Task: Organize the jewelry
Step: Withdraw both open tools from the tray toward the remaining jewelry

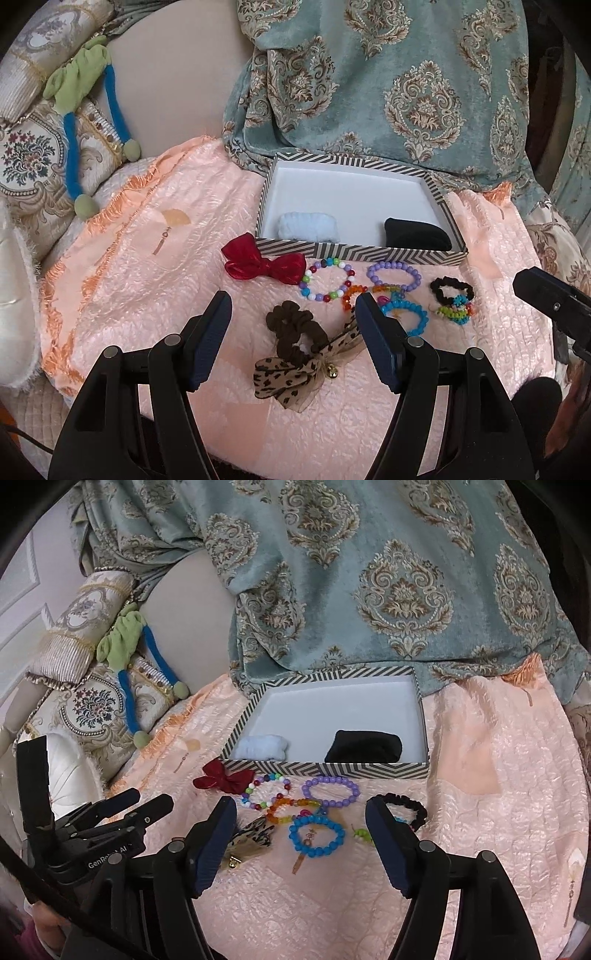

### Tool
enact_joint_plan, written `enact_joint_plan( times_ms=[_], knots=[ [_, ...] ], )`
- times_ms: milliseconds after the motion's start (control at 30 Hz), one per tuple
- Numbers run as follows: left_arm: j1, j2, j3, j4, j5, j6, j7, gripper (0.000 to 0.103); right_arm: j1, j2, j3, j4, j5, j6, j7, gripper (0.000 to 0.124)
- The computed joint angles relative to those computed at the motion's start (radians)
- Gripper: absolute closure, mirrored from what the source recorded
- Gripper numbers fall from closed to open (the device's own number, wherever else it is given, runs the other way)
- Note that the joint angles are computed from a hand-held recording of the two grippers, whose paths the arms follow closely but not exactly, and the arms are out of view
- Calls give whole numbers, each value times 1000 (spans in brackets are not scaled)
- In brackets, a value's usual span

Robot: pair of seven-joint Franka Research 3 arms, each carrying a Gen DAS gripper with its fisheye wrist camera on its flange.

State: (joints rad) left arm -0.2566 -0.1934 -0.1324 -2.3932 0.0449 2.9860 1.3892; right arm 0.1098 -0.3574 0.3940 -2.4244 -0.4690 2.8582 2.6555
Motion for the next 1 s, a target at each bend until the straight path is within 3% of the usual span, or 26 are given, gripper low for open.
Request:
enact_joint_plan(
  times_ms=[367, 633, 900, 1000],
  knots=[
    [-28, -28, 27, -31, -51, -13, 43, 33, 16, -11, 9, -6, 11, -3, -2, 53],
    [-123, -41, 129, -32, -324, -70, 243, 33, 37, -2, -3, -15, 42, -8, -17, 52],
    [-122, -9, 97, -32, -424, -113, 407, 33, 63, 42, -31, -34, 74, 25, -72, 52],
    [-85, 32, 52, -16, -385, -144, 415, 33, 71, 74, -43, -33, 74, -3, -102, 55]
  ],
)
